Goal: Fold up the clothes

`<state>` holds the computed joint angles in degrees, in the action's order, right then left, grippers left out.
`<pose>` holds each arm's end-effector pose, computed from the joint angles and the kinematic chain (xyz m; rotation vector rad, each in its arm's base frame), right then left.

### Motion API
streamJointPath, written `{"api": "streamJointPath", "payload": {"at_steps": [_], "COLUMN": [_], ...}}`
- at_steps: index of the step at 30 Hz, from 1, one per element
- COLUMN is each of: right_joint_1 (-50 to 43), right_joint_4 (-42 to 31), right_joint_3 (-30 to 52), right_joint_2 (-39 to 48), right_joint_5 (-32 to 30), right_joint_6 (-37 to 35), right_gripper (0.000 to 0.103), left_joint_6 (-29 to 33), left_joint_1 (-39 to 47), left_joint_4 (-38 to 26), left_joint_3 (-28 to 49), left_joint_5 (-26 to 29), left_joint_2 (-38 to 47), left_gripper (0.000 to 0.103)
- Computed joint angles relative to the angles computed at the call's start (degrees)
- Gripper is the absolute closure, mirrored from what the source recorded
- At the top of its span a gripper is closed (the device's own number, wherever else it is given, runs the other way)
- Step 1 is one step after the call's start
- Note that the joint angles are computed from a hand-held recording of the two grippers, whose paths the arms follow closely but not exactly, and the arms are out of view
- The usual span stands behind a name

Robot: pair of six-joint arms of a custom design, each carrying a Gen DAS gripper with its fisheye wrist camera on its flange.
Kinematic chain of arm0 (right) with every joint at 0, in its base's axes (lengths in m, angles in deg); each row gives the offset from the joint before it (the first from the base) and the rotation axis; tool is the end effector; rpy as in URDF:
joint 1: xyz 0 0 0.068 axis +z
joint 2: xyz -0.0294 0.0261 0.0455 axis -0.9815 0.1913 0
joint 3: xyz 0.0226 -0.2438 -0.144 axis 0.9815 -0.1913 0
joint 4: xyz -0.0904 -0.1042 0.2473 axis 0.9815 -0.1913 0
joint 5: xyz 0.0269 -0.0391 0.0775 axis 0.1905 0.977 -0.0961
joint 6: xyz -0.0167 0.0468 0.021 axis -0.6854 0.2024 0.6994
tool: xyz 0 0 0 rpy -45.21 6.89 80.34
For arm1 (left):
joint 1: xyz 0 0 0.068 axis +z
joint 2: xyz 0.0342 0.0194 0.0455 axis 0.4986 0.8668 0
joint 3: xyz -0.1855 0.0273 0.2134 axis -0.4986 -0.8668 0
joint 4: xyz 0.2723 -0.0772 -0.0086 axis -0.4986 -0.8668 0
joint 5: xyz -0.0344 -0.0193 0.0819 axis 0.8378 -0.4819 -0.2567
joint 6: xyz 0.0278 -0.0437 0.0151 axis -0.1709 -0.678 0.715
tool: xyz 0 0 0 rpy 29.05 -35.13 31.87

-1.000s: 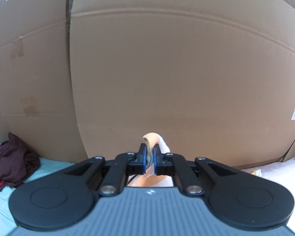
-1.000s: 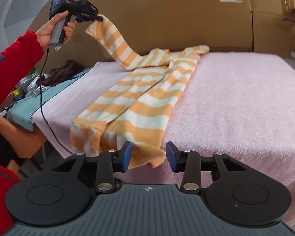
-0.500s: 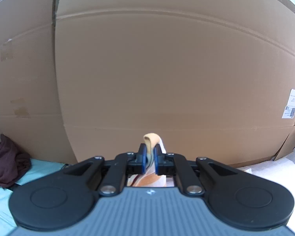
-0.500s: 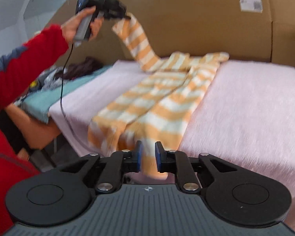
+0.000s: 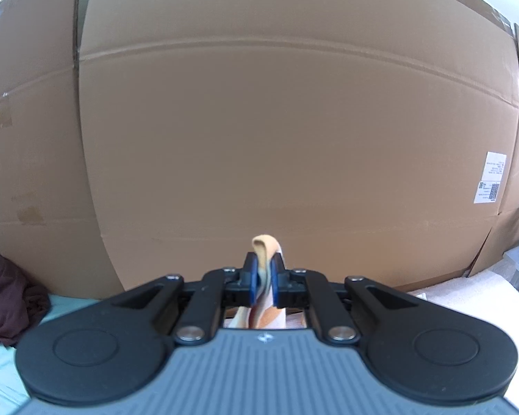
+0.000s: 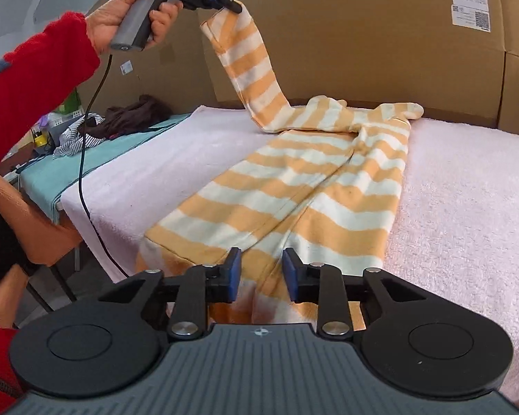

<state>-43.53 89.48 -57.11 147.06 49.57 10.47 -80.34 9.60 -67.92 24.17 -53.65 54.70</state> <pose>0.1982 0.1378 0.0325 -0.3802 2.0908 0.4240 0.4015 -0.1411 0.1892 0.1617 1.9636 -0.0744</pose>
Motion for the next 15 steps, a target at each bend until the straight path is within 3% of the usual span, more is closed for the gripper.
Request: {"api": "streamJointPath", "payload": {"at_steps": [2, 4, 7, 9, 10, 15], "right_joint_1": [-2.42, -5.56, -7.55, -6.84, -5.90, -7.23], "right_joint_4": [-1.90, -2.65, 3.54, 2.68, -0.68, 7.24], "right_joint_3": [0.09, -0.25, -0.98, 0.76, 2.00, -0.90], "right_joint_2": [-1.48, -3.03, -1.25, 0.15, -0.02, 0.10], "right_joint_5": [-2.50, -6.83, -12.96, -15.18, -14.63, -12.20], "right_joint_6": [2.17, 5.90, 11.50, 13.48, 12.98, 10.92], "right_gripper": [0.101, 0.101, 0.102, 0.098, 0.089, 0.088], "left_joint_6": [0.33, 0.20, 0.01, 0.31, 0.70, 4.41], "left_joint_1": [0.49, 0.69, 0.99, 1.27, 1.34, 1.91], "left_joint_4": [0.50, -0.07, -0.70, -0.61, -0.42, 1.84], "left_joint_3": [0.21, 0.76, 1.48, 1.78, 1.76, 0.97], "left_joint_5": [0.77, 1.21, 2.12, 2.83, 2.88, 3.05], "left_joint_2": [0.81, 0.80, 0.54, 0.75, 0.72, -0.03], "left_gripper": [0.097, 0.097, 0.097, 0.097, 0.097, 0.101]}}
